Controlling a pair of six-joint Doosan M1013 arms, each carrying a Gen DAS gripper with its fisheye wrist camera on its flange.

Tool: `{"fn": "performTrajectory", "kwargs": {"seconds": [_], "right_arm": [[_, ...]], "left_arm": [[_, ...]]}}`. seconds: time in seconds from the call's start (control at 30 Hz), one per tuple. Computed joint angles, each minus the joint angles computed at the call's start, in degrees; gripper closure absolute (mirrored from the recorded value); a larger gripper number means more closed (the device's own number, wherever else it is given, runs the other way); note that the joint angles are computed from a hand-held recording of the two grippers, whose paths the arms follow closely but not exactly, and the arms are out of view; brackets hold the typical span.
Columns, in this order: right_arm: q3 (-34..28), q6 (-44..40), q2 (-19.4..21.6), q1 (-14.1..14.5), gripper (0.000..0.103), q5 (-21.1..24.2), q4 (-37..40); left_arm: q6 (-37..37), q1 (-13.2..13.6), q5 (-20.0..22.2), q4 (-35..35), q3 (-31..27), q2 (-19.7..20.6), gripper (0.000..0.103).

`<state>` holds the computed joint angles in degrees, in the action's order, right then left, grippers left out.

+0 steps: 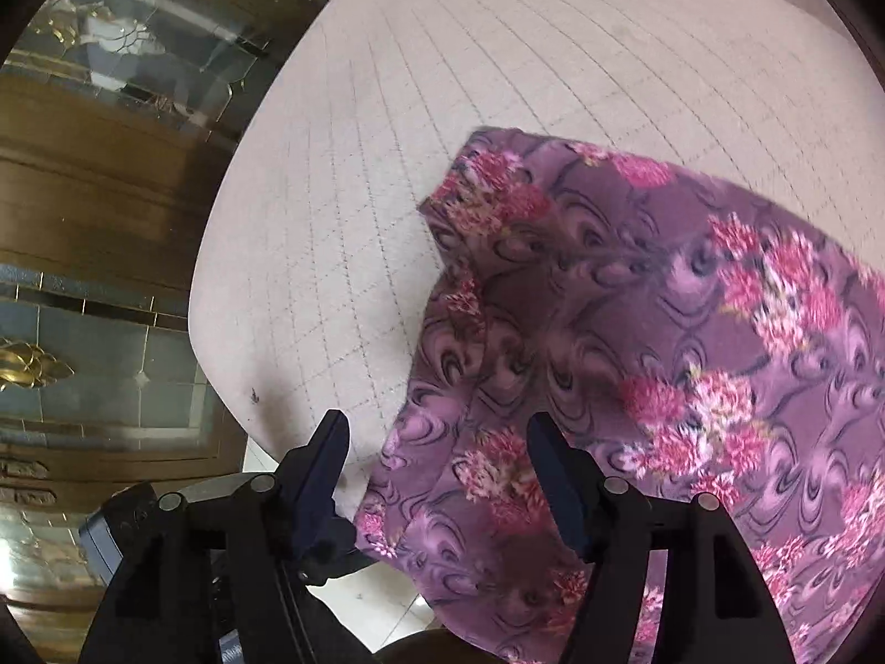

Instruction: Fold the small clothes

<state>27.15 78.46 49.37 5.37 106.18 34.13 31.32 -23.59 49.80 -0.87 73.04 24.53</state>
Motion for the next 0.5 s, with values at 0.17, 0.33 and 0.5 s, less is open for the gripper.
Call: {"fn": "performTrajectory", "kwargs": {"seconds": [0.17, 0.33, 0.5], "right_arm": [[-0.3, 1.5, 0.9, 0.1, 0.031, 2.5, 0.8], [-4.2, 0.3, 3.1, 2.6, 0.031, 6.7, -3.2], [-9.7, -0.7, 6.1, 5.6, 0.033, 11.2, -12.0]], "left_arm": [[1.4, -0.5, 5.4, 3.9, -3.4, 2.6, 0.041], [5.5, -1.7, 7.5, 6.7, -4.7, 3.5, 0.087], [7.2, -1.1, -2.4, 2.6, -0.7, 0.4, 0.093]]}}
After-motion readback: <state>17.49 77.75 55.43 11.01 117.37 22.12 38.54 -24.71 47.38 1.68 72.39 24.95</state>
